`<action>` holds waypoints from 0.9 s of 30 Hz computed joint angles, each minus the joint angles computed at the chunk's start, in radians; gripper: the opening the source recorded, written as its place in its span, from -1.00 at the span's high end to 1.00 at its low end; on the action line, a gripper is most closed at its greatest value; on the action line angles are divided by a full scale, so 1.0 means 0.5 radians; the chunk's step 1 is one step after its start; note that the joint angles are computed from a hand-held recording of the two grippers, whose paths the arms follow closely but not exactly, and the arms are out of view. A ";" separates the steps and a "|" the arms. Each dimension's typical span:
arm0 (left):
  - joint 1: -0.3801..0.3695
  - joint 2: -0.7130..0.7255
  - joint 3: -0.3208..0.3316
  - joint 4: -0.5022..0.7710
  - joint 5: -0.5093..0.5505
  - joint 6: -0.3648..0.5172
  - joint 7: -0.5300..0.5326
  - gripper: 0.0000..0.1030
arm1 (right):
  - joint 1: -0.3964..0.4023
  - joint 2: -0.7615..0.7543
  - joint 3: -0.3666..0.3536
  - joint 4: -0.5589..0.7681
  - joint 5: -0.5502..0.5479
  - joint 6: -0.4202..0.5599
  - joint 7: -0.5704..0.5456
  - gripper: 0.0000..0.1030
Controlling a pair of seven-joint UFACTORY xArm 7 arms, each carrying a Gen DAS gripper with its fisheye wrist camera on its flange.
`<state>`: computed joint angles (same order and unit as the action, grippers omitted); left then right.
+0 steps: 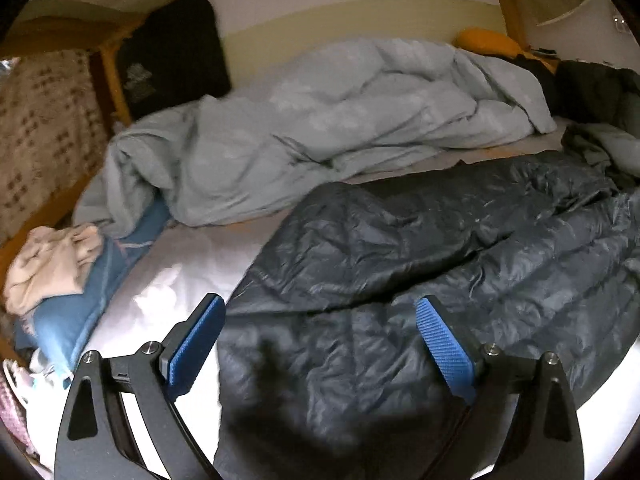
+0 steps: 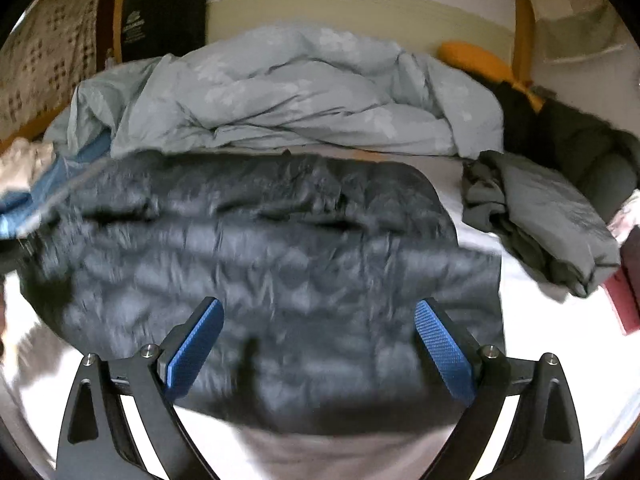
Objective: Fold large clothes
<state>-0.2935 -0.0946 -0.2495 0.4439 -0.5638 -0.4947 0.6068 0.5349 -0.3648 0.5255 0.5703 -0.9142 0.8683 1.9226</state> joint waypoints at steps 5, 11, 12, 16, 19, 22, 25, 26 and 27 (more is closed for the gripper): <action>-0.041 0.215 0.017 0.215 -0.231 -0.122 0.311 -0.86 | -0.195 -0.104 -0.231 0.018 -0.043 -0.275 -0.324 -0.89; -0.136 0.350 0.186 0.267 -0.227 -0.143 0.288 -0.84 | -0.507 0.275 -0.401 0.228 -0.124 -0.633 -0.447 -0.89; -0.138 0.356 0.202 0.263 -0.195 -0.178 0.240 -0.84 | -0.529 0.351 -0.429 0.274 -0.133 -0.666 -0.469 -0.89; -0.057 0.276 0.260 0.254 0.085 -0.087 -0.015 -0.84 | -0.526 0.599 -0.536 0.402 -0.183 -0.762 -0.512 -0.55; -0.002 0.221 0.278 0.237 0.203 -0.174 -0.097 -0.84 | -0.479 0.730 -0.623 0.443 -0.136 -0.862 -0.608 0.47; 0.087 0.138 0.309 0.194 0.403 -0.195 -0.304 -0.84 | -0.413 0.641 -0.644 0.386 -0.369 -0.814 -0.407 0.83; 0.165 0.075 0.326 0.163 0.535 -0.200 -0.460 -0.84 | -0.341 0.311 -0.504 0.235 -0.642 -0.533 -0.065 0.84; 0.186 0.067 0.323 0.161 0.543 -0.202 -0.480 -0.84 | -0.314 0.193 -0.460 0.175 -0.668 -0.467 0.008 0.84; 0.205 0.062 0.323 0.163 0.560 -0.192 -0.506 -0.84 | -0.308 0.074 -0.395 0.122 -0.629 -0.403 0.016 0.84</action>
<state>-0.1910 -0.0637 -0.0882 0.5252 -0.2839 -0.5907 0.3540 0.3808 -0.3276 0.3278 0.6312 -1.2287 0.6665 1.9304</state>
